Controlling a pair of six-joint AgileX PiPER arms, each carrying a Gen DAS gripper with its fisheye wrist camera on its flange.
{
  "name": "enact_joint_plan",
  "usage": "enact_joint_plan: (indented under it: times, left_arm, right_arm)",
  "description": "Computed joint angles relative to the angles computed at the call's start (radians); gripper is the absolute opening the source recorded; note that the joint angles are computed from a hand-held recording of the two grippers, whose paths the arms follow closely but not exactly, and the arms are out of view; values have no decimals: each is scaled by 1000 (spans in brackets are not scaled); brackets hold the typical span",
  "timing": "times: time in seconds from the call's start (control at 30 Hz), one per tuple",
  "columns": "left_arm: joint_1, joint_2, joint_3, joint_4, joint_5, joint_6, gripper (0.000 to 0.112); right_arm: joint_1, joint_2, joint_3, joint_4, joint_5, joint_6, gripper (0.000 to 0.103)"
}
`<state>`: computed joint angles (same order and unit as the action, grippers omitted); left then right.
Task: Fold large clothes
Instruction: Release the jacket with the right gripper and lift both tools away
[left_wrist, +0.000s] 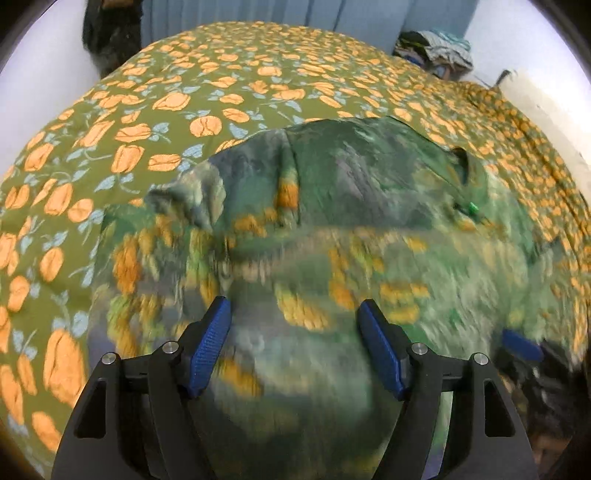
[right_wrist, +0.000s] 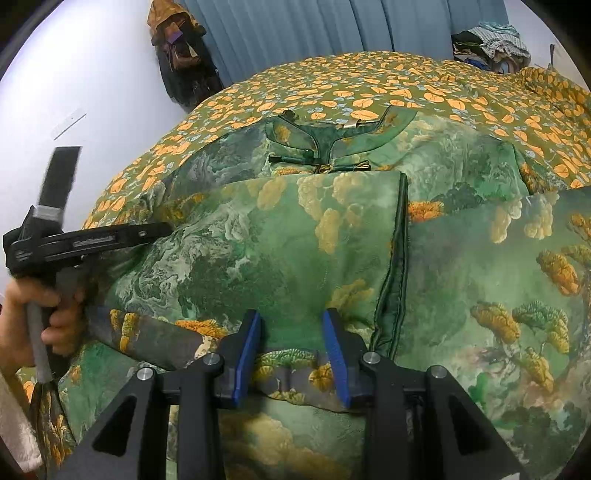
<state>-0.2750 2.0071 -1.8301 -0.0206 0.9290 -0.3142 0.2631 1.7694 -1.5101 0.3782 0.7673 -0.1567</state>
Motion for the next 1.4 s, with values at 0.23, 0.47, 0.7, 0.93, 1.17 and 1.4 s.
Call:
enact_joint_plan:
  times: [0.23, 0.47, 0.7, 0.93, 1.17, 1.4]
  left_arm:
    - [-51, -188, 235, -76, -2, 72, 77]
    - [-169, -456, 465, -74, 35, -48, 85]
    - [-416, -717, 610, 149, 126, -280, 86]
    - [-548, -834, 676, 307, 213, -445, 88]
    - [-585, -863, 715, 352, 230, -537, 88]
    - [-659, -837, 711, 386, 263, -586, 88]
  right_arm:
    - [25, 2, -11, -76, 1, 50, 34]
    - [44, 20, -66, -150, 53, 98, 34]
    - [75, -38, -45, -238, 61, 177, 38]
    - [124, -218, 77, -315, 42, 280, 80]
    - [141, -416, 235, -331, 41, 280, 80]
    - [78, -566, 388, -348, 21, 311, 80]
